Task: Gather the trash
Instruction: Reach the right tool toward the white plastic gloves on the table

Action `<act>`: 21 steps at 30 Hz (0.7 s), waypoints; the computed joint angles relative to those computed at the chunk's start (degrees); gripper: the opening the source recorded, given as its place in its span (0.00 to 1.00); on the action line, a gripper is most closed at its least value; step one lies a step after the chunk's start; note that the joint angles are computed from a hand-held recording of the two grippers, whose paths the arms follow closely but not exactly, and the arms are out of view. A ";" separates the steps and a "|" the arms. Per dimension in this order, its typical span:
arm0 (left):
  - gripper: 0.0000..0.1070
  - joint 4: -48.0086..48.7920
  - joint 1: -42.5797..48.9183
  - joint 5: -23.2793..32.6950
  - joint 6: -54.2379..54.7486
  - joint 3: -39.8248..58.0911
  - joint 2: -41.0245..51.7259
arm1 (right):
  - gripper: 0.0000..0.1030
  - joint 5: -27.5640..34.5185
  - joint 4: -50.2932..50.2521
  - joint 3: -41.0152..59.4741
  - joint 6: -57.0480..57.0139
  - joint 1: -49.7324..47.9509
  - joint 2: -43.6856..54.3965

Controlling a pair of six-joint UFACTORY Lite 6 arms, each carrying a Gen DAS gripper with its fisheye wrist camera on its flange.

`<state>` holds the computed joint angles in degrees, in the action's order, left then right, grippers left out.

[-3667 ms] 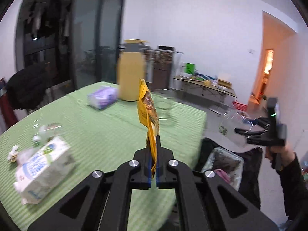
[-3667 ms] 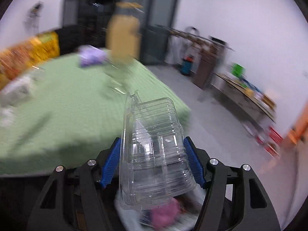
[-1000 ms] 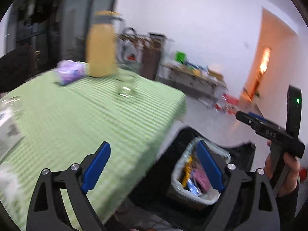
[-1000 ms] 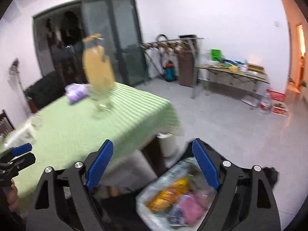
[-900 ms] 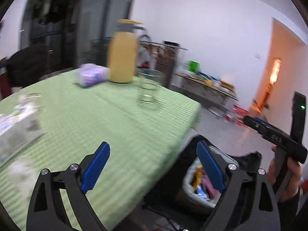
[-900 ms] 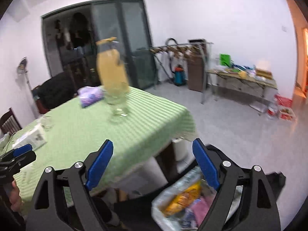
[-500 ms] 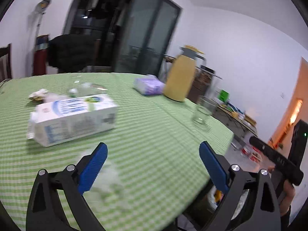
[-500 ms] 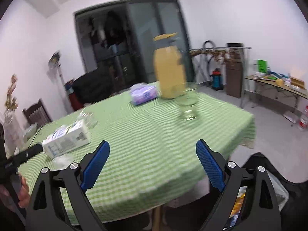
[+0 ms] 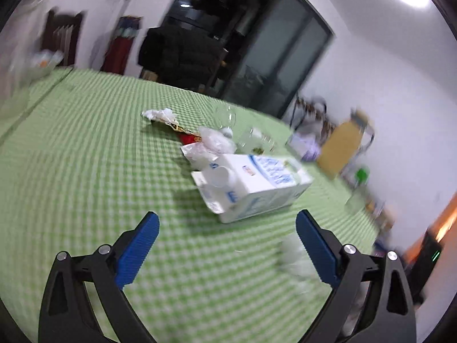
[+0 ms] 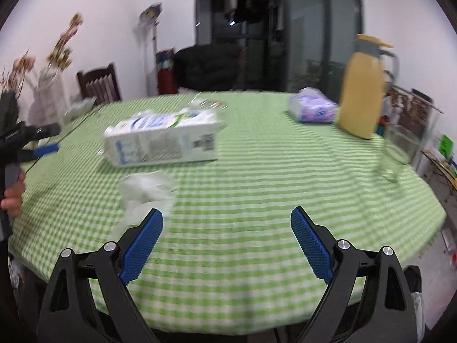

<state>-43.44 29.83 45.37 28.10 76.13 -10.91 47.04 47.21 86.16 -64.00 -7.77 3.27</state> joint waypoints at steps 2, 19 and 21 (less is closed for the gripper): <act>0.87 6.95 -2.04 2.00 0.45 5.96 6.18 | 0.85 -0.84 -2.09 -1.18 2.28 3.56 -0.56; 0.86 -0.05 -2.69 21.98 24.14 45.05 44.39 | 0.85 -1.34 -8.75 -1.28 8.82 14.28 3.59; 0.83 -1.61 -2.69 22.29 24.54 46.71 45.34 | 0.85 -2.30 -9.41 -0.70 10.48 15.78 4.66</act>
<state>-45.05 27.14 67.65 52.64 122.84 34.43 44.74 37.81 85.45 -53.52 8.01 7.93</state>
